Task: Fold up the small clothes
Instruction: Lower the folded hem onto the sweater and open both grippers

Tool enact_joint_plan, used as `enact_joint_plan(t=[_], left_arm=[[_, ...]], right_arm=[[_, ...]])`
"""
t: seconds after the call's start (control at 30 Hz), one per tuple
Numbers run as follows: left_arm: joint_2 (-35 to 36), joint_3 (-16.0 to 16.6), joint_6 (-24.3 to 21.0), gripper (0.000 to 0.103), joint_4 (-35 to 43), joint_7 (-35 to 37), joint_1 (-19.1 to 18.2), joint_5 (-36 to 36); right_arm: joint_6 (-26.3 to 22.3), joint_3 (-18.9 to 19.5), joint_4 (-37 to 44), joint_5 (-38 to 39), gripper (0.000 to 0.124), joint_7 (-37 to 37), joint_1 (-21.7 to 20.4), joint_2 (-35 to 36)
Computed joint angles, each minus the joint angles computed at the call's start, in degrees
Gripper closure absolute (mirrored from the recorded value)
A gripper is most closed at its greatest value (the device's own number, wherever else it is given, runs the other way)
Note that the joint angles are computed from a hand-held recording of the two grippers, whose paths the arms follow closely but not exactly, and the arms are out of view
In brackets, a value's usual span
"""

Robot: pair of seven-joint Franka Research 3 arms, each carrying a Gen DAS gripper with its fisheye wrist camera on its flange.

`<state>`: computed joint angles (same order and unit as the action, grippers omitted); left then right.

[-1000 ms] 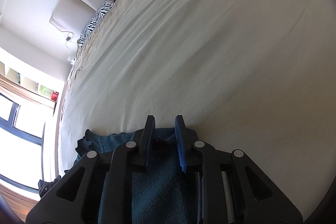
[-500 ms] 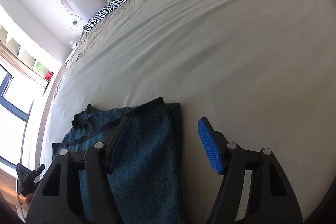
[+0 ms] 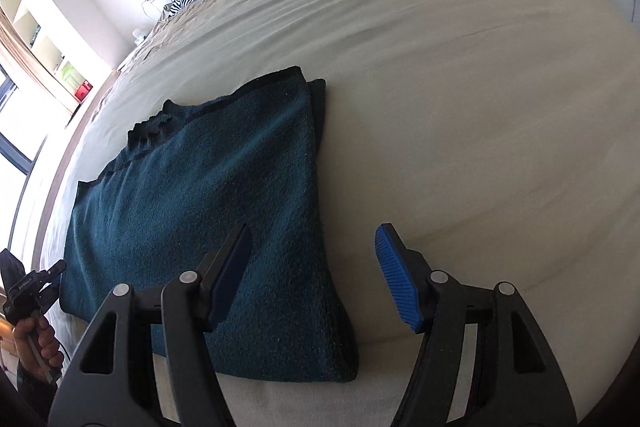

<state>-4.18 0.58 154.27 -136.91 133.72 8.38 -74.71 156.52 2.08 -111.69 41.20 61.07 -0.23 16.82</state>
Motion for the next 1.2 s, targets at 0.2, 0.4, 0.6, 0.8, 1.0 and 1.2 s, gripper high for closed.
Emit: enact_joint_plan(t=[0.2, 0.4, 0.6, 0.8, 1.0, 1.2], left_arm=[[-2.05, -0.19, 3.07, 0.093, -2.23, 0.1, -1.06, 2.16], [-3.19, 0.1, 5.71, 0.095, -3.62, -0.35, -2.72, 4.92], [-3.65, 0.81, 6.79, 0.095, -4.5, -0.51, -3.72, 6.17], [-3.83, 1.5, 6.09, 0.095, -5.15, 0.19, -3.79, 4.92], [-2.95, 1.9, 3.9, 0.095, -4.67, 1.0, -2.81, 3.1], [-2.16, 1.48, 2.2, 0.094, -3.83, 0.54, -1.6, 3.45]], right_arm=[[-0.16, 0.66, -1.66, 1.81, 0.077, -3.06, -0.24, -1.26], [0.73, -0.48, -1.85, -2.2, 0.094, -1.82, 1.67, -1.15], [0.44, -0.39, -1.26, -2.18, 0.105, -0.51, 0.81, -0.35], [1.57, -0.47, -1.22, -2.76, 0.117, -0.09, 0.7, -0.28], [0.76, -0.18, -0.52, -2.11, 0.117, 0.05, -0.1, 0.36], [0.23, 0.42, -0.55, 0.7, 0.117, -1.23, -1.08, 0.69]])
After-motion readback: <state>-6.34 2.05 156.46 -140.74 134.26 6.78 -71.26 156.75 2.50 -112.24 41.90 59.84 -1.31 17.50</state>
